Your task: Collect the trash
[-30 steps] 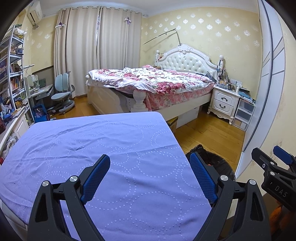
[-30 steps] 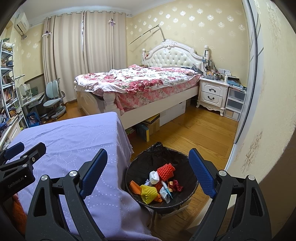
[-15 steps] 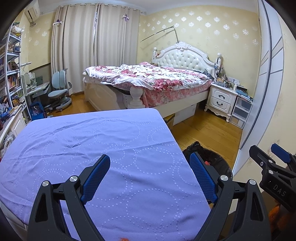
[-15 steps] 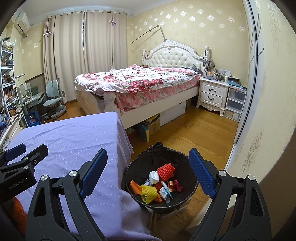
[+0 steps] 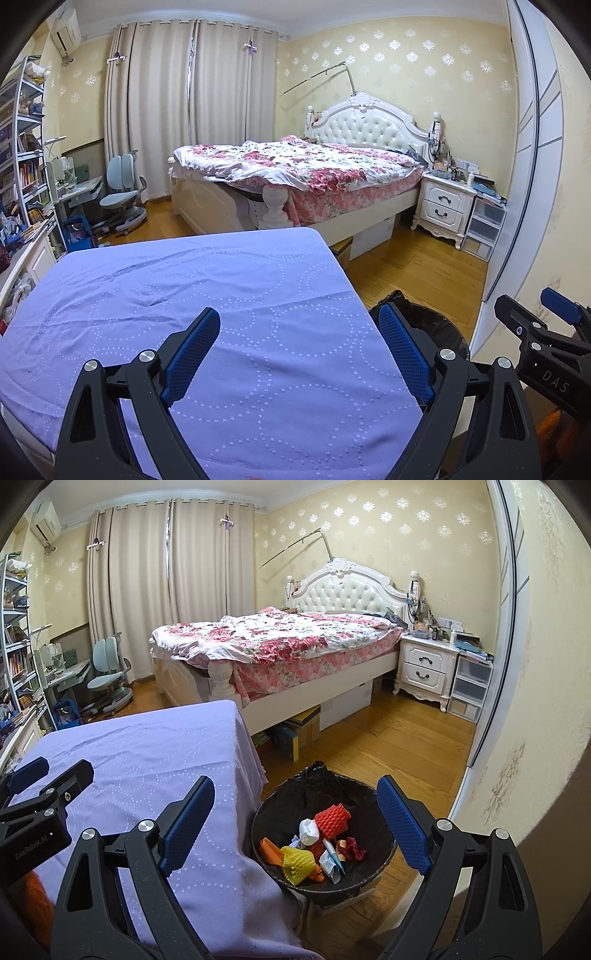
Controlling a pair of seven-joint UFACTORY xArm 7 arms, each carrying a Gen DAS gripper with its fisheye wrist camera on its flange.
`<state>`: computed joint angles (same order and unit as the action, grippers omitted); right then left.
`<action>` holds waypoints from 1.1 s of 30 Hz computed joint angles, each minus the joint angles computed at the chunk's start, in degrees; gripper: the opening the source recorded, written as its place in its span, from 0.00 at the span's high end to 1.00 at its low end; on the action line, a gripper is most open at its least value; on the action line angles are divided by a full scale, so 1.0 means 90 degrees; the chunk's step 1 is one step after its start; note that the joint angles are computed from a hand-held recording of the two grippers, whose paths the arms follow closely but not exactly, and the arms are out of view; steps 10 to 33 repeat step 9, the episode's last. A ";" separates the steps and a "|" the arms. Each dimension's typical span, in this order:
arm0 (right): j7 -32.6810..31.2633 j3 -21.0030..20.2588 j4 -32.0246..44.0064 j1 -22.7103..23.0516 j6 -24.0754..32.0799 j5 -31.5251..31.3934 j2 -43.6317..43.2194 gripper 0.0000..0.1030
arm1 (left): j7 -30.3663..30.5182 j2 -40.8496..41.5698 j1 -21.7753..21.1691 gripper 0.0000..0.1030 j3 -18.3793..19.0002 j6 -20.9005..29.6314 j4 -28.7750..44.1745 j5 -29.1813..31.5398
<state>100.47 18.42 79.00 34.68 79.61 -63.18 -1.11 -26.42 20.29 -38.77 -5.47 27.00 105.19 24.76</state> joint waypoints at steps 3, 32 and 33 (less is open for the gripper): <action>-0.0066 -0.0002 0.0048 0.0008 -0.0017 -0.0013 0.0033 0.15 | -0.0074 0.0081 -0.0043 0.15 0.0060 0.0211 0.0140 0.0044; -0.0394 -0.0093 0.0237 0.0024 -0.0318 0.0051 0.0244 0.15 | -0.0022 0.0313 0.0139 0.15 0.0094 0.0673 0.0445 -0.0214; -0.0394 -0.0093 0.0237 0.0024 -0.0318 0.0051 0.0244 0.15 | -0.0022 0.0313 0.0139 0.15 0.0094 0.0673 0.0445 -0.0214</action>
